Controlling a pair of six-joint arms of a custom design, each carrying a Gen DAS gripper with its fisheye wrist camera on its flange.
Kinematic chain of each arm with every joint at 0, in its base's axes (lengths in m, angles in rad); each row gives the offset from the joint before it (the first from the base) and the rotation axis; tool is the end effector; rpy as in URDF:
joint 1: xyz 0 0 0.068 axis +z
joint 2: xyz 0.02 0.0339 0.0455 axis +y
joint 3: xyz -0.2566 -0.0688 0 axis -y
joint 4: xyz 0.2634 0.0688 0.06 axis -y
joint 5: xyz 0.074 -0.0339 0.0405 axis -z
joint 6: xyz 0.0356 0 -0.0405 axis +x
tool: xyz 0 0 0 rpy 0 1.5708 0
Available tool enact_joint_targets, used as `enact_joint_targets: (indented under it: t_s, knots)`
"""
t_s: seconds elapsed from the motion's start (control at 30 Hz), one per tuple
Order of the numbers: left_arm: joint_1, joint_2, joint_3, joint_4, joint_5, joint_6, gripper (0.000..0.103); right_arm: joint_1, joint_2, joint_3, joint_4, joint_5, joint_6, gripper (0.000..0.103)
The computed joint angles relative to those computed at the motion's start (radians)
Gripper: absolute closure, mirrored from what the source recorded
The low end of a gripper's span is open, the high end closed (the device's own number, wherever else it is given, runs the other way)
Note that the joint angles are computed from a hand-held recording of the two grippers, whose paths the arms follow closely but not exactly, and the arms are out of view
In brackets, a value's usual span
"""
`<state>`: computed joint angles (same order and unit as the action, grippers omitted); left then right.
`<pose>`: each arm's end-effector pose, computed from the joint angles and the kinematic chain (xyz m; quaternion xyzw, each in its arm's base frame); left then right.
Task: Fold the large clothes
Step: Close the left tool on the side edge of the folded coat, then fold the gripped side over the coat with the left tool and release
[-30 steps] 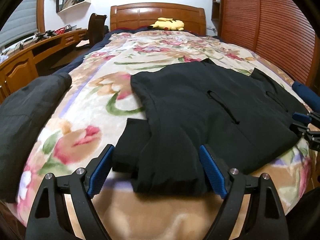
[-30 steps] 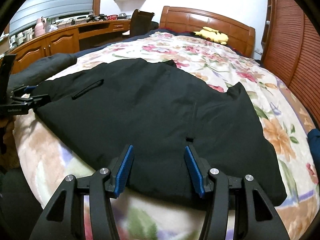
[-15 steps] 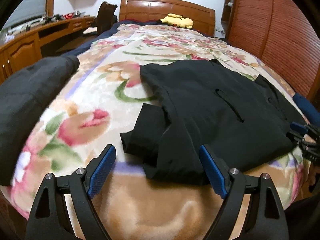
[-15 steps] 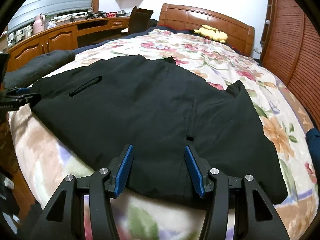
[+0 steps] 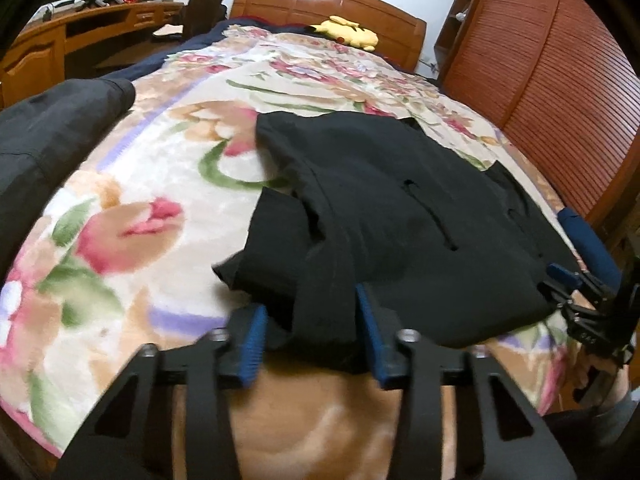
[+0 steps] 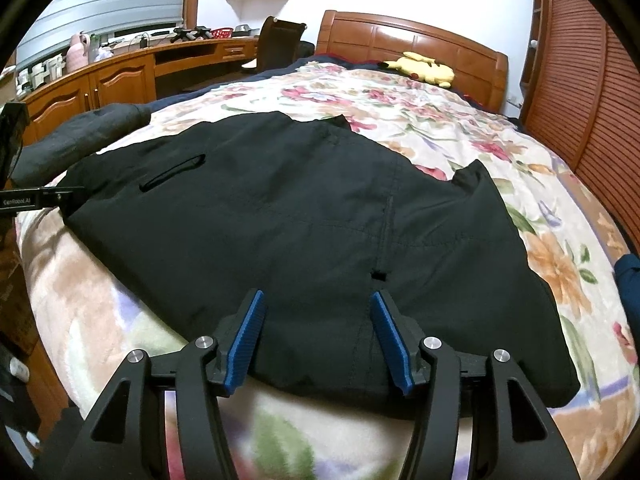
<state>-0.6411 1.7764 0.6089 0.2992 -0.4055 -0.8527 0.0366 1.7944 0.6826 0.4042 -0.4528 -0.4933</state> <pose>0.2487 -0.1681 0.0645 -0.1660 0.9073 -0.0902 0.3758 0.3272 0.0276 0.0852 -0.3224 0.8296 0.1063 0.4432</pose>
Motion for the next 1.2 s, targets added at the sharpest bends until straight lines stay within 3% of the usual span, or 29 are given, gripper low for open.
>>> enact_joint_targets:
  t_s: [0.07, 0.17, 0.37, 0.77, 0.87, 0.93, 1.0, 1.2]
  knots:
    - [-0.020, -0.042, 0.023, -0.059, -0.026, 0.010, 0.080, 0.000, 0.001, 0.002, -0.005, -0.001, 0.002, 0.044]
    - [-0.083, -0.085, 0.116, -0.214, -0.137, 0.041, 0.085, 0.005, 0.001, 0.010, -0.015, 0.010, 0.011, 0.044]
    - [-0.163, -0.109, 0.256, -0.371, -0.264, 0.106, 0.086, 0.004, -0.002, 0.023, -0.028, 0.010, 0.034, 0.044]
    - [-0.200, -0.091, 0.349, -0.421, -0.319, 0.176, 0.086, -0.018, -0.026, -0.031, 0.067, -0.147, 0.066, 0.044]
    - [-0.204, -0.084, 0.365, -0.420, -0.315, 0.190, 0.087, 0.007, 0.005, -0.011, 0.033, -0.142, 0.035, 0.044]
    - [-0.215, -0.072, 0.382, -0.427, -0.323, 0.198, 0.087, 0.043, 0.041, 0.027, -0.032, -0.088, 0.001, 0.044]
    - [-0.230, -0.060, 0.403, -0.435, -0.342, 0.210, 0.087, 0.065, 0.060, 0.027, -0.007, -0.041, -0.006, 0.044]
    - [-0.264, -0.019, 0.497, -0.468, -0.372, 0.251, 0.087, 0.035, 0.058, 0.043, -0.052, -0.077, -0.013, 0.044]
